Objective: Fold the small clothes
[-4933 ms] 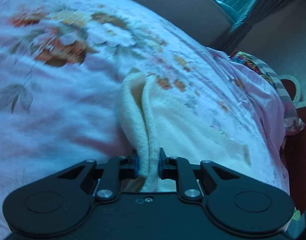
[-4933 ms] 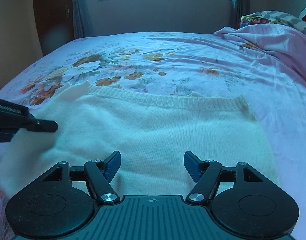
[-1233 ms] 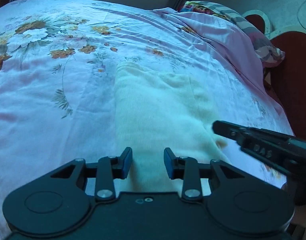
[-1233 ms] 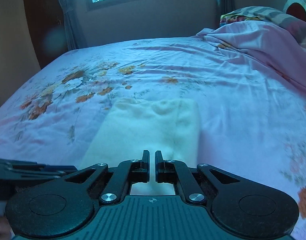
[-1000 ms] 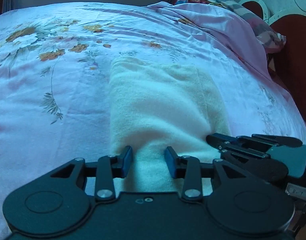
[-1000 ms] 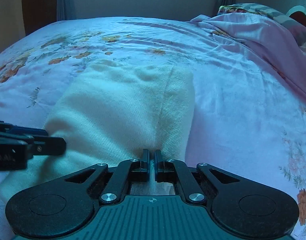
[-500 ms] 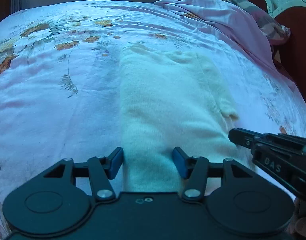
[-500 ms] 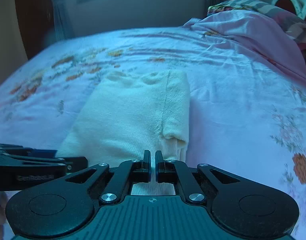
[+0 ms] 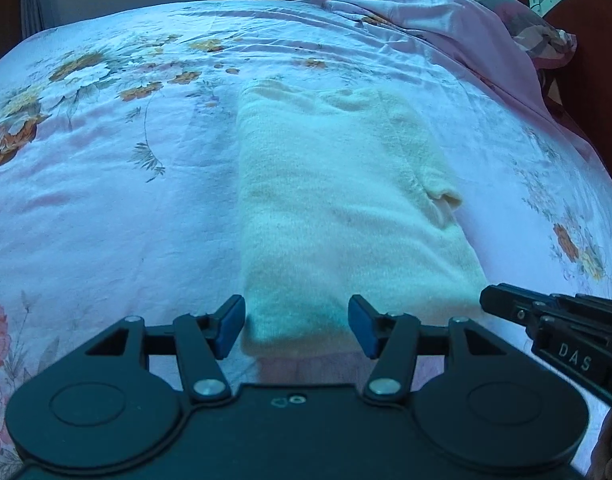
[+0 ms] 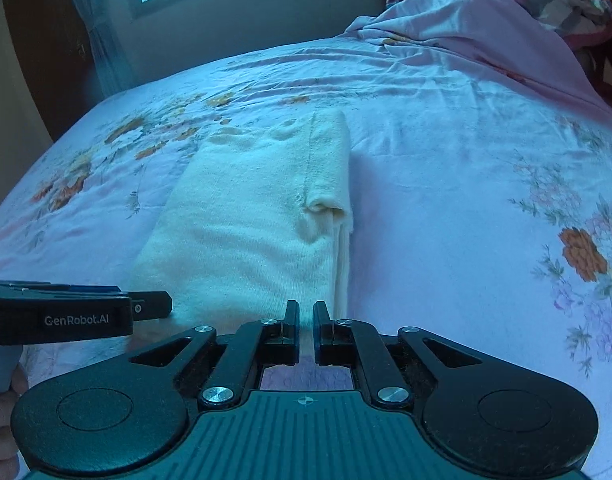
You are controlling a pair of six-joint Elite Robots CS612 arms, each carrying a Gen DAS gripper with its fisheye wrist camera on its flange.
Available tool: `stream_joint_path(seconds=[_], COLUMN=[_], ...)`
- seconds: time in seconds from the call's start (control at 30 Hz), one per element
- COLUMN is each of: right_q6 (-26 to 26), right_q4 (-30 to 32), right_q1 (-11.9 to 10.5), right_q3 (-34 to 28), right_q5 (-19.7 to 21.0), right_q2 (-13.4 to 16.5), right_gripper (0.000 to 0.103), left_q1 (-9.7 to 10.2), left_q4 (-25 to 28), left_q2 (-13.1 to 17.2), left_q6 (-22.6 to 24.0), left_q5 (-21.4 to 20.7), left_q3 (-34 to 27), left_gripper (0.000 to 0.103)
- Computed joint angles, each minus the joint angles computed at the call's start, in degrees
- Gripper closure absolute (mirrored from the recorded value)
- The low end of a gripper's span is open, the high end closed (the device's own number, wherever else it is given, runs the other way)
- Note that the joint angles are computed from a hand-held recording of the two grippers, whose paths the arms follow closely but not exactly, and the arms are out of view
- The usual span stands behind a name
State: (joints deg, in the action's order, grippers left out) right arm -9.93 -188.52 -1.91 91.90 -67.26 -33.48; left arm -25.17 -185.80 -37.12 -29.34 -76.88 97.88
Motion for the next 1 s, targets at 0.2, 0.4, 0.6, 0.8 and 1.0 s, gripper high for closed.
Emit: stream_joint_path(seconds=[0.2,0.4,0.6,0.8,1.0], right_q6=[0.4,2.5,6.2,2.8,-1.1], right_q4=[-3.2,1.2,6.8,4.6,7.4], right_q1=[-0.4,-0.6,-0.5,1.4,1.7], right_q3=[-0.1,-4.3,-10.8,-15.3,-17.9], right_q5=[1.5,3.0,3.6,-2.9,-6.8], right_q2=[0.2,1.8,4.5,6.9,9.1], right_gripper=[0.024,0.024,0.024,0.051,0.064], left_q1=[0.09,1.84,3.83,4.38,4.29], left_q4=[0.0,-1.1,-0.3,0.3,-1.2], left_q2=[-0.2,0.5,2.5,4.6,5.4], left_q6=[1.0,-0.7,-2.8,-3.0,-2.5], left_q5=[0.9,-1.8,-4.9,-6.3,-8.5], left_q3=[-0.1,-1.5,-5.0,-8.1,-8.3], left_gripper=[0.045,0.042,0.042,0.046,0.046])
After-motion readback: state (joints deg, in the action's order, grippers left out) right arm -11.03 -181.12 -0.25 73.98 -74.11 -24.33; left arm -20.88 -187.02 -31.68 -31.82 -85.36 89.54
